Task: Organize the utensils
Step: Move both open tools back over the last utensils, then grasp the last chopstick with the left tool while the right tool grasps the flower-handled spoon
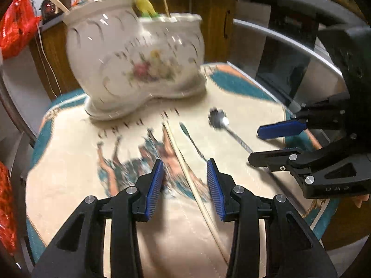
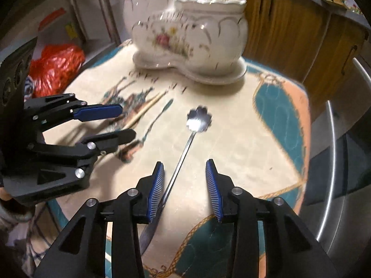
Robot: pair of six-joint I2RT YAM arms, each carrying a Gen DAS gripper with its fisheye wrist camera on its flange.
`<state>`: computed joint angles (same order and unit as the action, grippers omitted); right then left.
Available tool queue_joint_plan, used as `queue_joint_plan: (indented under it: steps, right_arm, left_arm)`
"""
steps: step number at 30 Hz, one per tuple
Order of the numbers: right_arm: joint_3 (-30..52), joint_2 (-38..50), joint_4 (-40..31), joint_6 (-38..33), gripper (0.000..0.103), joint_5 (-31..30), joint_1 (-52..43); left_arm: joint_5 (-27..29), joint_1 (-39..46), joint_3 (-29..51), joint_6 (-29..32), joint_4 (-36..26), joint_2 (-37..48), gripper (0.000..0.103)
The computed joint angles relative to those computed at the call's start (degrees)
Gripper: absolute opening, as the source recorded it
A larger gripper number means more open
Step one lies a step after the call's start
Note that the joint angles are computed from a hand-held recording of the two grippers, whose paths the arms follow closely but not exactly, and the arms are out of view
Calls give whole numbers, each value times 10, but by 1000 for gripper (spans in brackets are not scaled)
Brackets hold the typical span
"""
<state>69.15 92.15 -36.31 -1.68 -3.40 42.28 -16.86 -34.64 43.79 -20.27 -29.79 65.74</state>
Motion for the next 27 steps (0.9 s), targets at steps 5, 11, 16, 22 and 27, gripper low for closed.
queue_joint_plan:
  steps: [5, 11, 16, 22, 27]
  right_arm:
    - [1, 4, 1, -1, 40, 15, 11]
    - [10, 8, -14, -8, 30, 20, 18]
    - [31, 17, -45, -22, 10, -1, 9]
    - [76, 40, -103, -53, 7, -13, -12]
    - [168, 95, -209, -91, 7, 8, -10]
  left_arm:
    - [-15, -15, 9, 2, -12, 18, 39]
    - [-3, -12, 13, 10, -10, 24, 31]
    - [31, 12, 23, 22, -32, 17, 11]
    - [85, 56, 33, 43, -62, 7, 5]
    - [109, 71, 115, 96, -162, 63, 5]
